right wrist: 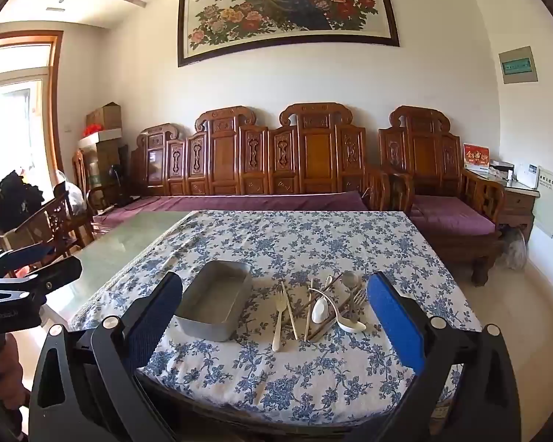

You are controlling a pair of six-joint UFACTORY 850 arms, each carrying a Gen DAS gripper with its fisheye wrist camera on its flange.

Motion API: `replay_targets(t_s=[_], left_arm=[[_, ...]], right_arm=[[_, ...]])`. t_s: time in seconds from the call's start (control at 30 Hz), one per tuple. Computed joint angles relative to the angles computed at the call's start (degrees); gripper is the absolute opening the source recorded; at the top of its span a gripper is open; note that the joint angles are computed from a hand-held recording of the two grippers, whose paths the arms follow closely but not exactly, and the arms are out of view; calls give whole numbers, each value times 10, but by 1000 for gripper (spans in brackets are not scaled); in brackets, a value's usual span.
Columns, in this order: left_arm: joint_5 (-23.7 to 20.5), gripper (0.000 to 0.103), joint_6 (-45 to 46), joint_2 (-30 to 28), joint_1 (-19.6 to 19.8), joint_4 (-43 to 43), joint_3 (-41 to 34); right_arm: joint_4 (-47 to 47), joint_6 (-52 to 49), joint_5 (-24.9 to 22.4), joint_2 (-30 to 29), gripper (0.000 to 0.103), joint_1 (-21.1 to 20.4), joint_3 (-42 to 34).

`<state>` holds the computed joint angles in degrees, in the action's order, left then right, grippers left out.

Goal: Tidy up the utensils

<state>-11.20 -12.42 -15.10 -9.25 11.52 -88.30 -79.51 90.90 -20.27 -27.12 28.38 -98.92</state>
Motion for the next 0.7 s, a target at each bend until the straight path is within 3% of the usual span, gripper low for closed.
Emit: replay_targets(t_s=[0.7], left_arm=[[-3,96,-1,-2,-1,0,-9]], right_arm=[[2,-2,-4,1,100,3,-2]])
